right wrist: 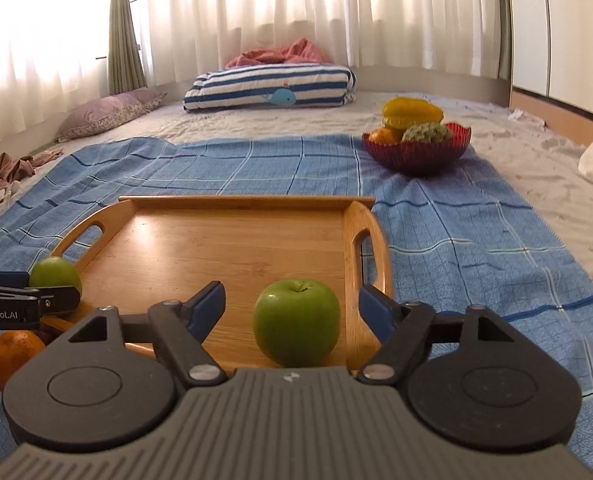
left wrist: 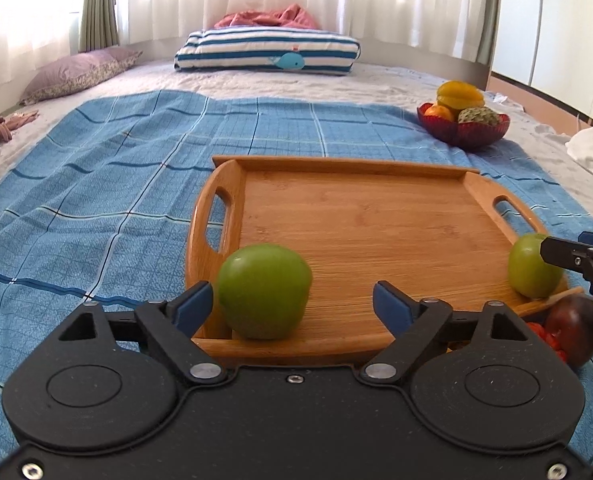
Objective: Organize fruits
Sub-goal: 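Move the left gripper to the large orange while the right gripper reaches the dark purple fruit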
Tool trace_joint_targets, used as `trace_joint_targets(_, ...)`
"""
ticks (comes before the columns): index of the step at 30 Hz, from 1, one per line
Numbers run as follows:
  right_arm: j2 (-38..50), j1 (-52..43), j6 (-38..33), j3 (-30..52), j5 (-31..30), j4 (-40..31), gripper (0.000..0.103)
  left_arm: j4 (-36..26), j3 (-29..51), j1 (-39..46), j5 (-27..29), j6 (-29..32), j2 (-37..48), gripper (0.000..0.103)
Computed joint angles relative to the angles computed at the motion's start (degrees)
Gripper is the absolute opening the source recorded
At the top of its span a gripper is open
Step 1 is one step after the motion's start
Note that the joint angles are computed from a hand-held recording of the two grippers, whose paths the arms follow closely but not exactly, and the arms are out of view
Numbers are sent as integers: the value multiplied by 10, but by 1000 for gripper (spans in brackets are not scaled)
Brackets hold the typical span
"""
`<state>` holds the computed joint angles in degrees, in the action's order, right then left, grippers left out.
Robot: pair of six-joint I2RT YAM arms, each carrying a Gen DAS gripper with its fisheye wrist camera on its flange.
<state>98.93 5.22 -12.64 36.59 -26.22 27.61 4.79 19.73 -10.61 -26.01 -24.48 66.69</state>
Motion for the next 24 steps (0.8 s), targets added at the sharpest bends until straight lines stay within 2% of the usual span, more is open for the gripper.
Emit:
trace_joint_targets(8, -12, -27, 38, -80, -42, 123, 96, -14, -43, -58, -41, -20, -89, 95)
trace_joint_targets(12, -2, -39, 63, -123, -59, 211, 103, -15, -65, -101, -79, -43, -123, 97)
trace_joint_targets(19, 36, -50, 86, -177, -68, 344, 103, -25, -92, -197, -168, -110, -151, 100)
trace_joint_targets(24, 65, -58, 107, -191, -74, 388, 103, -13, -114, -239, -204, -172, -149, 100)
